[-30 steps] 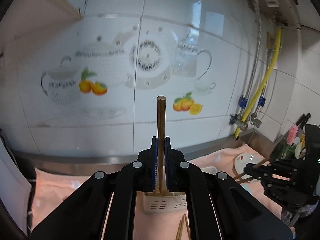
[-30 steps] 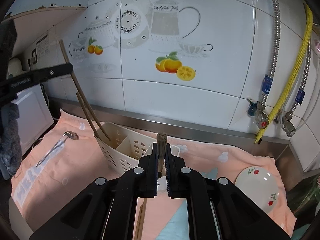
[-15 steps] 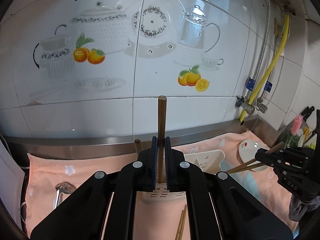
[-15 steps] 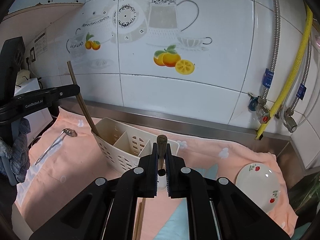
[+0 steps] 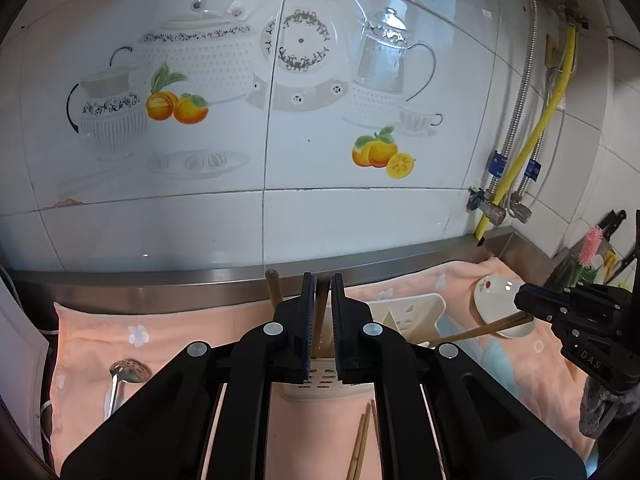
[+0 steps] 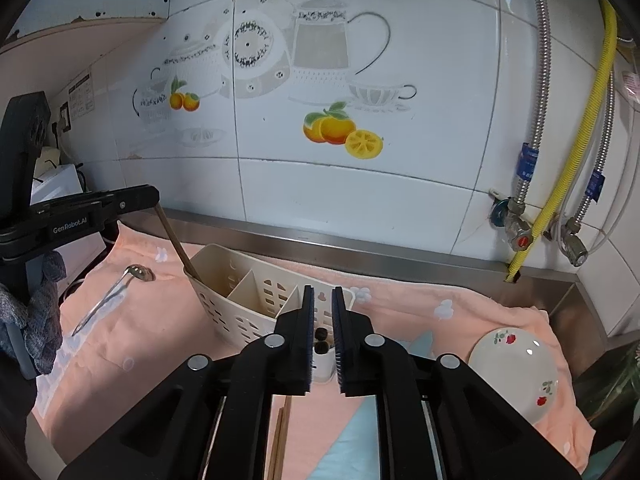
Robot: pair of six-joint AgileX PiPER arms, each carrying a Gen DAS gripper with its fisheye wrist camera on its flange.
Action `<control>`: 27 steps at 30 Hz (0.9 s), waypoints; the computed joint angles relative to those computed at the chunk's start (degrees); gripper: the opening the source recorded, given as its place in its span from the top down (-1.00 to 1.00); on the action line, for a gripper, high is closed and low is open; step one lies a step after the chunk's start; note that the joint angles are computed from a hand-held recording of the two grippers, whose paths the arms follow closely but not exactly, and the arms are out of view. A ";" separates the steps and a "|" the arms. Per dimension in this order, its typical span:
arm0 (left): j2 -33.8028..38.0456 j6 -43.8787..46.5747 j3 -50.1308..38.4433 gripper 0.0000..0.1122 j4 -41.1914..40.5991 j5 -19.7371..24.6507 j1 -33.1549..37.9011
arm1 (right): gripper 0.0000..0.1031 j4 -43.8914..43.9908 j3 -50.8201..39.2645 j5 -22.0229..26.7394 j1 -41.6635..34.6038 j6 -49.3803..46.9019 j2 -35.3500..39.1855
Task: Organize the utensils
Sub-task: 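Open the right gripper, then the left gripper, leaving chopsticks in holder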
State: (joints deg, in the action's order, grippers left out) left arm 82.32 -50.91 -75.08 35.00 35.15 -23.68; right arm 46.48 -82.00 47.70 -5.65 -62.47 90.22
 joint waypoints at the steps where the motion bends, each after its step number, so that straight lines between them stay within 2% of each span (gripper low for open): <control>1: -0.24 -0.32 0.04 0.84 0.35 0.30 -0.25 | 0.72 0.50 0.10 0.24 -0.44 -0.17 -0.37; 10: -5.85 -6.49 4.26 0.72 6.37 3.68 -5.35 | 0.57 7.66 5.08 3.93 -6.42 -6.58 -6.37; 19: -13.79 -15.95 13.03 0.71 11.91 9.02 -13.60 | 0.51 13.60 17.88 9.23 -13.51 -18.04 -14.17; 25: -18.74 -24.92 20.63 0.71 17.01 14.45 -22.25 | 0.51 15.47 27.76 11.26 -17.59 -25.97 -17.83; 27: -19.52 -28.25 22.86 0.71 18.56 17.64 -25.87 | 0.51 15.82 30.63 11.75 -18.97 -28.65 -18.33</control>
